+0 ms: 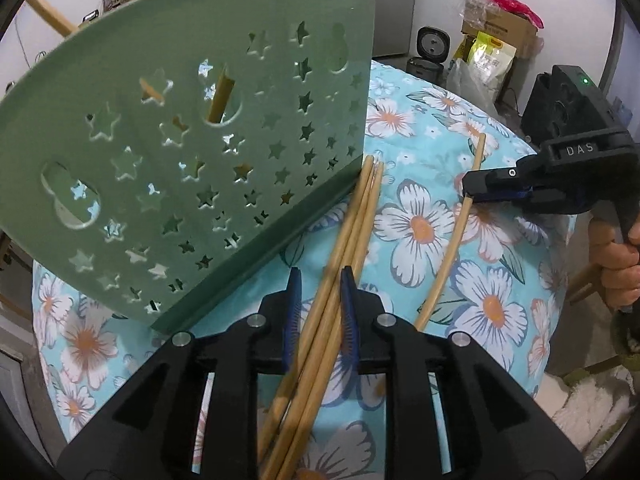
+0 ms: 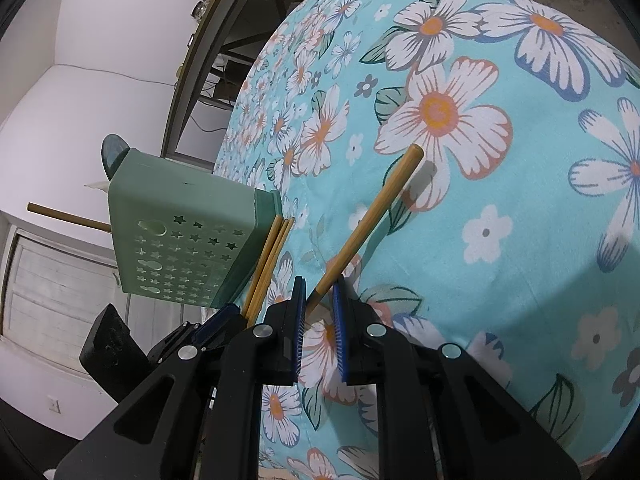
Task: Organize utensils
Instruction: 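Close the left tool on a chopstick while the right tool grasps another chopstick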
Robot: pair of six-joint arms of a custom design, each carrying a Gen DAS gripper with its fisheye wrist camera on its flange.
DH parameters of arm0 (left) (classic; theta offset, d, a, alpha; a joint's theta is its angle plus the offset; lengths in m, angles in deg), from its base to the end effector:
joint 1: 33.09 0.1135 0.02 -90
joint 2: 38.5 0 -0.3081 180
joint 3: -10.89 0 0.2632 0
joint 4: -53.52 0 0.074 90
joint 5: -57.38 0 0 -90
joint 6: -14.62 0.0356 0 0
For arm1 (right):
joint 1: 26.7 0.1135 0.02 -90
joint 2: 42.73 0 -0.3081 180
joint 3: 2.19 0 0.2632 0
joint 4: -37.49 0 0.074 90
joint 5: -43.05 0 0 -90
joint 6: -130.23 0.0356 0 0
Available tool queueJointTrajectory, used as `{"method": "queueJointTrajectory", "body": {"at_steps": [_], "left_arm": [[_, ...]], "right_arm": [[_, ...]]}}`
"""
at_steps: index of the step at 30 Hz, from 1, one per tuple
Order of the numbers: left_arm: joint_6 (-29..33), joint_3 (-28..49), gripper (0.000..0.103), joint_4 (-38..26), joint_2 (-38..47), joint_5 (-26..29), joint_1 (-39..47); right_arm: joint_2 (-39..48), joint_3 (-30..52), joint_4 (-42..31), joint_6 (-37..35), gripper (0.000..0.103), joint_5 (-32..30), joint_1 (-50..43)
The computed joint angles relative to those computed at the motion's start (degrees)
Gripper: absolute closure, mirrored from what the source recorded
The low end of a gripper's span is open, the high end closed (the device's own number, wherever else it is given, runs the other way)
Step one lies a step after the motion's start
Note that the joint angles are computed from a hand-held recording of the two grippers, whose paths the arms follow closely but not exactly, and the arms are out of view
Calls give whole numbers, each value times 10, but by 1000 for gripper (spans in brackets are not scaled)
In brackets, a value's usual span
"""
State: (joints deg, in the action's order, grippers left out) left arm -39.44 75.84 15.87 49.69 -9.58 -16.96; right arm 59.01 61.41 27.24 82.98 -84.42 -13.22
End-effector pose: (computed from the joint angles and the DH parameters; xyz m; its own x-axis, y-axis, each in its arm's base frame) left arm 0.2960 0.0711 0.2243 -0.7222 0.3534 -0.5946 0.4337 0.9010 0.0087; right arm 0.3427 0.1044 0.1762 -0.9262 0.3320 -0.1789 0.0692 0.6159 0.7848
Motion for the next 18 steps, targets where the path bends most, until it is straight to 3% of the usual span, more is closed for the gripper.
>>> {"method": "queueJointTrajectory", "body": {"at_steps": [4,8,18], "left_arm": [[-11,17,85,-14,18,13,2],[-12,29,93,-23,30,27,2],[3,6,97,-49,-25,40,11]], "right_arm": [[1,3,-3,0,89,3,2],[1,3,-3,0,89,4,3],[0,5,-6,-2,89,4,7]]}}
